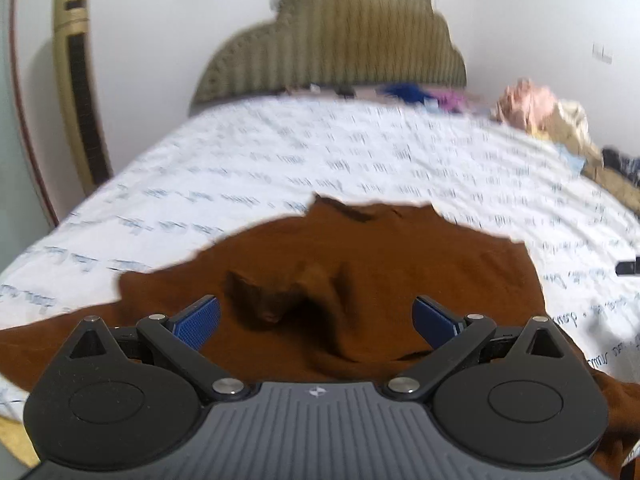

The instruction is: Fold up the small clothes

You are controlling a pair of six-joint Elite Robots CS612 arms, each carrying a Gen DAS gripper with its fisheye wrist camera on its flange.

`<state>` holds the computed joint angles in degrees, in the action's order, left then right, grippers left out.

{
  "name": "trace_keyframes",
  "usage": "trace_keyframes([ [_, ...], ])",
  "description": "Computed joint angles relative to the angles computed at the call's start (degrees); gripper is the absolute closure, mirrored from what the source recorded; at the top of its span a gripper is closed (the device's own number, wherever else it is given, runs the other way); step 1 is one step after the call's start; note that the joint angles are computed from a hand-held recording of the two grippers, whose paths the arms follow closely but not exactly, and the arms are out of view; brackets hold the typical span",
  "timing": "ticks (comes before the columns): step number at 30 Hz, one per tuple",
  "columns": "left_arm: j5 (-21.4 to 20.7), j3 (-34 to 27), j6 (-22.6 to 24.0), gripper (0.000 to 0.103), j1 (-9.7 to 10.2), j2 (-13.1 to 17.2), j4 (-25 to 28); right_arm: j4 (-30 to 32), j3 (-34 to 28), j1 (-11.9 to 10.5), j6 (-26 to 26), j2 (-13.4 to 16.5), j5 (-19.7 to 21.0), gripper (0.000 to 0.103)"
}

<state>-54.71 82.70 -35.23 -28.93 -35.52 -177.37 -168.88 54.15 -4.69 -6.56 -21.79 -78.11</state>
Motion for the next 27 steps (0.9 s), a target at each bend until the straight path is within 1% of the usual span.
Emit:
trace_keyframes([
  [2, 0.07, -2.53, 0.19, 0.0, -0.39, 1.2, 2.85, -2.47, -0.1, -0.59, 1.34, 1.62, -2.79, 0.001],
  [4, 1.76, -4.87, 0.7, 0.0, -0.95, 2.53, 5.46, -5.86, 0.3, -0.72, 2.43, 2.88, -3.64, 0.001],
  [6, 2.69, -6.93, 1.15, 0.0, -1.46, 3.6, 8.33, -7.37, -0.58, -0.45, 3.09, 4.21, -5.05, 0.0],
  [7, 2.93, -7.82, 1.37, 0.0, -1.69, 4.05, 9.43, -8.34, -0.1, -0.06, 3.43, 4.16, -5.13, 0.0],
  [9, 3.08, -9.52, 1.33, 0.0, -1.93, 4.82, 11.31, -8.68, -0.41, 0.14, 3.05, 4.64, -3.65, 0.0],
  [10, 2.56, -10.48, 1.21, 0.0, -1.94, 5.23, 11.93, -7.32, -1.99, 0.25, 2.75, 5.48, -3.5, 0.0],
  [12, 1.46, -11.71, 1.54, 0.0, -1.96, 5.84, 11.59, -8.09, -1.38, 0.24, 2.4, 5.24, -3.37, 0.0],
  [15, 0.91, -14.23, 2.23, 0.0, -2.32, 6.94, 12.7, -9.47, -0.8, 0.13, 2.76, 5.19, -2.52, 0.0],
  [18, 0.66, -17.17, 3.16, 0.0, -2.79, 8.19, 15.04, -10.54, -0.54, -0.35, 4.43, 5.37, -0.72, 0.0],
  [21, 0.48, -19.98, 3.4, 0.0, -3.32, 9.3, 17.97, -11.02, -0.5, -0.57, 5.17, 5.41, 0.23, 0.0],
  [27, 1.06, -23.49, 3.7, 0.0, -4.16, 10.81, 20.75, -11.68, -0.18, -0.81, 5.34, 5.36, 1.63, 0.0],
])
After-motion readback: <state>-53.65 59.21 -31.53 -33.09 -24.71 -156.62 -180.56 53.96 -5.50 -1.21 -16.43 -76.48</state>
